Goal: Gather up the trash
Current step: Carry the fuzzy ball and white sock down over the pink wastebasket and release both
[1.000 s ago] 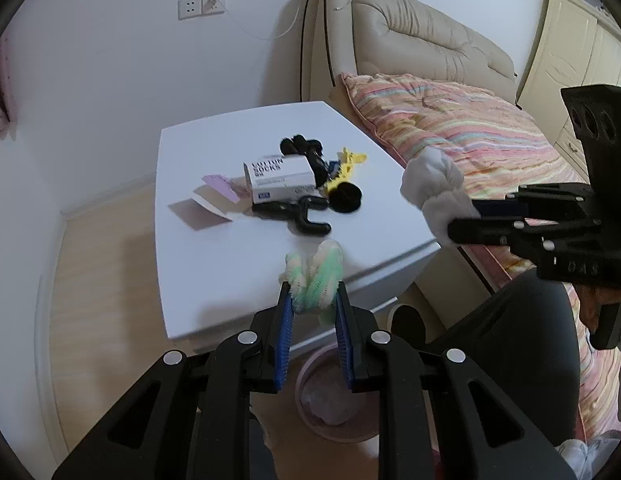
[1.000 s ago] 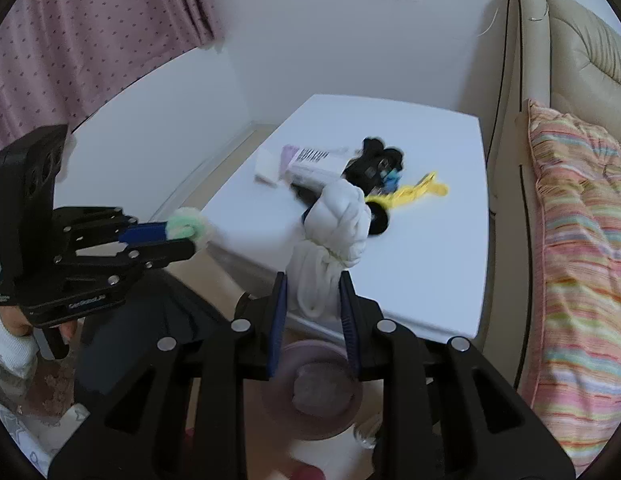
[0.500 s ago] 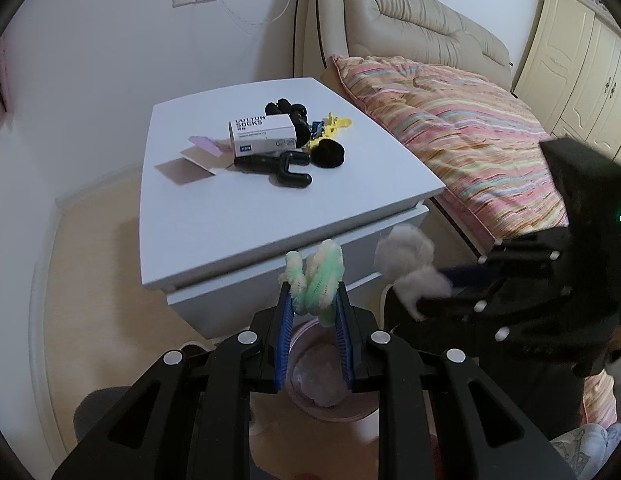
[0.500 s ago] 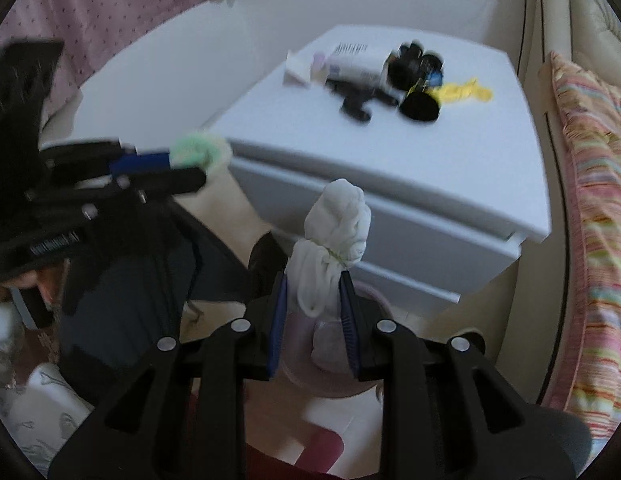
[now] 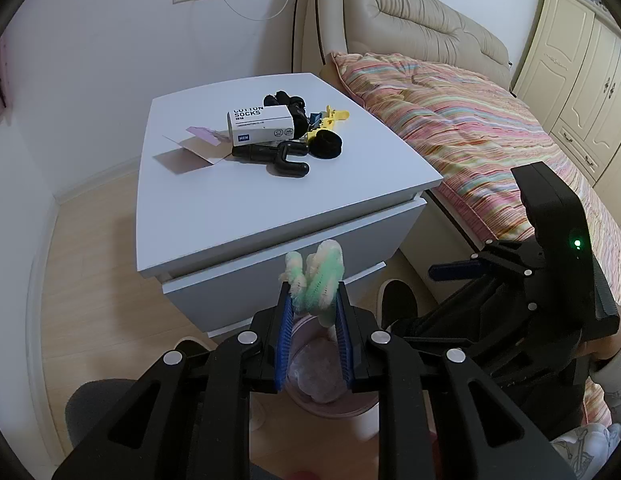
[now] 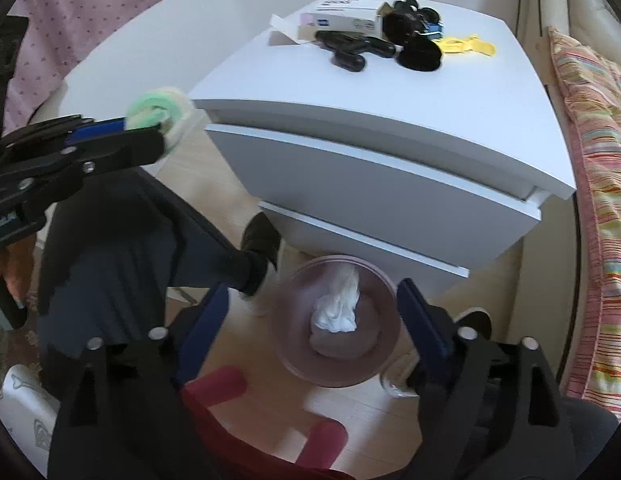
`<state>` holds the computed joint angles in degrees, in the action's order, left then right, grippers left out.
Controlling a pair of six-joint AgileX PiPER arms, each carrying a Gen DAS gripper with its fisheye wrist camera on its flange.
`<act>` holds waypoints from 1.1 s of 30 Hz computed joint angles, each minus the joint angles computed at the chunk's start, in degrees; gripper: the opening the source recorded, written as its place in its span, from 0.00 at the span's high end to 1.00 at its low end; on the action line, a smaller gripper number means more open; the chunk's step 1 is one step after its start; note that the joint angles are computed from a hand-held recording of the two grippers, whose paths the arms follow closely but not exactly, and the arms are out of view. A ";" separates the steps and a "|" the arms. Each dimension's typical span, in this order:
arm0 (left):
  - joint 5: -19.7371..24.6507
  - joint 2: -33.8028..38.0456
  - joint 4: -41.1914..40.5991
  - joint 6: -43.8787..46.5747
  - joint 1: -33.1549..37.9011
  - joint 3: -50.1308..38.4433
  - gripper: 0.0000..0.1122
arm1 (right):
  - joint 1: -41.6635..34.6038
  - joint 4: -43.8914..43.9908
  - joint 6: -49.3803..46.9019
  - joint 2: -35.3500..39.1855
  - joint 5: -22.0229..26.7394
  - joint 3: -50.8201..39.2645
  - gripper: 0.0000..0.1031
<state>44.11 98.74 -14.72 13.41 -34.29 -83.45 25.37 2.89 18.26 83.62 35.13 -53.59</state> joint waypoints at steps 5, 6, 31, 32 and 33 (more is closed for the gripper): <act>0.36 0.17 -0.15 0.10 -0.10 0.00 0.82 | -0.39 -1.55 1.79 -0.85 0.19 0.52 0.14; 0.46 0.31 -0.17 0.16 -0.16 -0.09 0.82 | -0.54 -1.73 2.04 -1.06 0.35 0.50 0.13; 2.25 7.71 1.14 -0.34 -6.50 -3.72 0.58 | -9.72 -11.28 9.29 -14.71 5.44 2.53 0.08; 2.35 8.04 0.81 -0.42 -6.30 -3.92 0.51 | -9.87 -11.10 9.13 -14.85 5.39 2.63 0.08; 2.37 8.17 0.37 -0.43 -6.08 -3.88 0.38 | -10.11 -10.82 8.78 -14.84 5.35 2.61 0.07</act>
<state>46.48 106.91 -14.35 12.98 -40.36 -87.34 15.27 -7.93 27.04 68.79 40.48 -50.99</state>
